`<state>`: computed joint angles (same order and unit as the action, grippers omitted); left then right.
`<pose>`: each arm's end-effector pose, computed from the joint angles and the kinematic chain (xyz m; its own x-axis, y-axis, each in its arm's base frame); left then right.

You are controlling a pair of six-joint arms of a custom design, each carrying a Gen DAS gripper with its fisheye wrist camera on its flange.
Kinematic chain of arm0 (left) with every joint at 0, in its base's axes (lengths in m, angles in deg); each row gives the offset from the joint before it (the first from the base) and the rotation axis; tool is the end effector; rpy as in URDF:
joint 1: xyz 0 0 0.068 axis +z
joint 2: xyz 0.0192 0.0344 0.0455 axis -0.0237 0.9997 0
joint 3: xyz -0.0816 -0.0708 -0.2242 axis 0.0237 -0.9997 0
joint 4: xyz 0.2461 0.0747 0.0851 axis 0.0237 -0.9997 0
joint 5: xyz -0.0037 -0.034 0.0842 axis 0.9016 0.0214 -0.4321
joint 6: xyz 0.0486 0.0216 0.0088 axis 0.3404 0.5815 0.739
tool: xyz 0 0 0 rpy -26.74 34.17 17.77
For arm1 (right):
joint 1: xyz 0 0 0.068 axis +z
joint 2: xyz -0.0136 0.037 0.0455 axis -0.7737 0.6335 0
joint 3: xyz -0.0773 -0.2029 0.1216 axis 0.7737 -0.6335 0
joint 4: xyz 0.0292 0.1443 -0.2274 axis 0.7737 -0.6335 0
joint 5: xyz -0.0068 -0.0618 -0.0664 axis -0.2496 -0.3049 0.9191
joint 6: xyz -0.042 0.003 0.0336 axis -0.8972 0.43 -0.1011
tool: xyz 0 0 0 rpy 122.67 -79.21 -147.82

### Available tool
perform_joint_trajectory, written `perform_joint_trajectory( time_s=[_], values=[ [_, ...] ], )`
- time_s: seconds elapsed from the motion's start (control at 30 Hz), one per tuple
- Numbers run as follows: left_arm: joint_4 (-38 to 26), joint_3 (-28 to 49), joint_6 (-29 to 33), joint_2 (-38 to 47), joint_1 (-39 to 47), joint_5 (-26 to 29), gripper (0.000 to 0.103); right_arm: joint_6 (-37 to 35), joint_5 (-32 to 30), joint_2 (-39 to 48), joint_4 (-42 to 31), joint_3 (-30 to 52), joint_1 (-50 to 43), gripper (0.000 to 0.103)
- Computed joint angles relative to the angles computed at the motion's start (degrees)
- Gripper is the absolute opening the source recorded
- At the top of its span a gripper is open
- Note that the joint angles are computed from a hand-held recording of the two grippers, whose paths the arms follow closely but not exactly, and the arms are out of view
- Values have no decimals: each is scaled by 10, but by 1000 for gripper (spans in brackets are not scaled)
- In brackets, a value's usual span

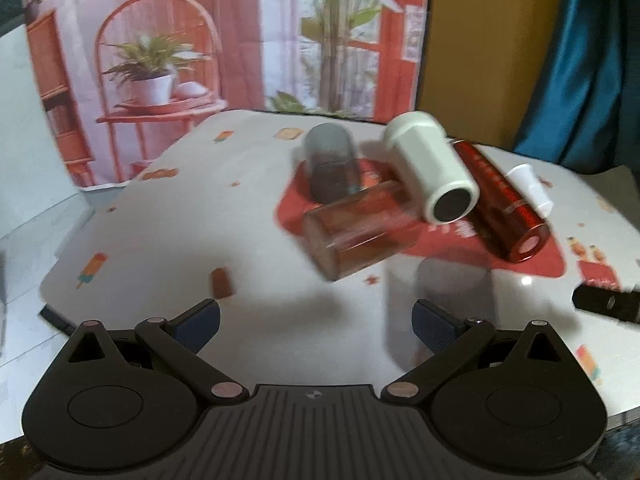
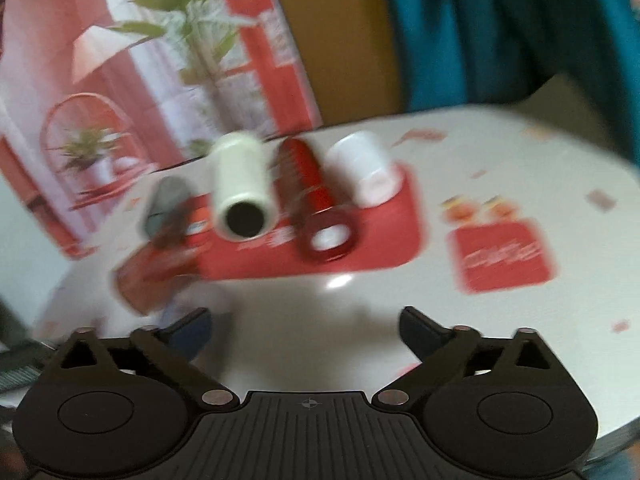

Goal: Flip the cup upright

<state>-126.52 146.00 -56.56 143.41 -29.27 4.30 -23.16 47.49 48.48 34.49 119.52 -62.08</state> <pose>0.2294 -0.1009 0.3492 -0.6954 -0.2570 -0.6711 -0.3561 0.9344 0.0112 0.2954 -0.0425 0.3152 -0.7350 -0.0052 -0.6781 -0.2379 0.9384 0.2507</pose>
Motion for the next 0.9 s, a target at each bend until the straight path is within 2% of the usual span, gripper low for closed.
perform_joint_trajectory(
  time_s=[0.17,0.3,0.33,0.4,0.47,0.53,0.63,0.83,0.9],
  values=[
    [30,70,52,69,4,55,103,1,46,-3,33,-28,-21,103],
    [29,144,61,157,17,135,102,9,45,-6,49,-50,-45,103],
    [31,152,53,171,18,139,102,6,39,-4,46,-50,-52,103],
    [28,171,42,205,16,133,98,6,36,-5,50,-55,-56,103],
    [17,194,53,242,13,129,85,10,31,-6,49,-54,-59,103],
    [4,207,66,265,16,141,83,13,24,-4,47,-52,-63,103],
    [17,176,77,253,16,159,69,12,15,-5,41,-53,-66,103],
    [66,86,70,164,22,159,69,12,10,-6,31,-55,-64,103],
    [88,40,62,110,19,156,69,15,10,-6,31,-56,-62,103]
  ],
)
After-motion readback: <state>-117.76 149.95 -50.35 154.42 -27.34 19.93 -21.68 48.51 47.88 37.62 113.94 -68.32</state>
